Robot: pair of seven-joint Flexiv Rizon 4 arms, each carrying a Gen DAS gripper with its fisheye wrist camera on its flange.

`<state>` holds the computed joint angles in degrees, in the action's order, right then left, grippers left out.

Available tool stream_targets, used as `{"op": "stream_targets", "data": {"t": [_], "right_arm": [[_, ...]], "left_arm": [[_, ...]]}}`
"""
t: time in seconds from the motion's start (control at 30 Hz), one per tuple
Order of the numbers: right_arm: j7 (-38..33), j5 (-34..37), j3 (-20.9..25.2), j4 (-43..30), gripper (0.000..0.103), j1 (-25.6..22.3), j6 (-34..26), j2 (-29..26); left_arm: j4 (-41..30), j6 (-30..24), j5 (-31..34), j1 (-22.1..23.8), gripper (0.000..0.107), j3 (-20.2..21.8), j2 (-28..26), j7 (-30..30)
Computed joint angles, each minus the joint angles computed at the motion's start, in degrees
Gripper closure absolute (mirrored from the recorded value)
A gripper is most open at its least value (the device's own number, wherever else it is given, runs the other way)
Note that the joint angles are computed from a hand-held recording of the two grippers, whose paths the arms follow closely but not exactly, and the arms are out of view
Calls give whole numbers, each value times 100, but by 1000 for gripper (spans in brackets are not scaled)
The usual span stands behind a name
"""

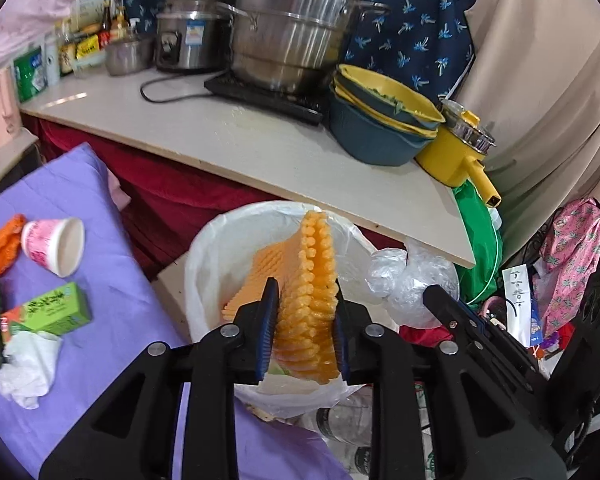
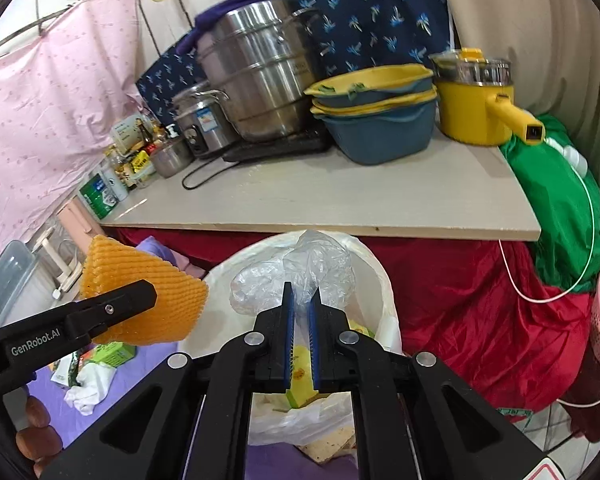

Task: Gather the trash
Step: 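Carry the foam net and plastic wrap over the bin with both tools, then open both tools to drop the net and wrap into the bin, then move both tools back over the remaining trash on the table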

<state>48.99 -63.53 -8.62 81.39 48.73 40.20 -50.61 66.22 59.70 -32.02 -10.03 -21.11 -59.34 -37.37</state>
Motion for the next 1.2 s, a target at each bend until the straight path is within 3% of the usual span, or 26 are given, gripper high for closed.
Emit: {"op": "stream_targets", "data": {"t": [0.1,0.2,0.27,0.37,0.67,0.9,1.2], "right_arm": [[-6,64,15,-41,96,-97,153,-88],[-172,181,-5,-203,91,-151,225,-218],[-261,242,-43,-302,86,-153,250,-287],[-384,324,-106,-434,74,-114,193,-356],[-573,427,-194,-694,49,89,-146,-399],[-847,398,-196,-1018,43,251,-420,-453],[-1411,532,-249,-1934,40,453,-615,-854]], "left_arm": [[-456,-207,90,-154,81,168,-290,-234],[-671,-128,188,-228,73,246,-446,-343],[-654,97,228,-237,55,237,-471,-353],[-591,563,323,-244,41,218,-490,-338],[-380,1341,663,-186,35,295,-411,-569],[342,2055,864,186,34,51,-62,-625],[1010,2549,1002,717,34,-100,300,-785]]}}
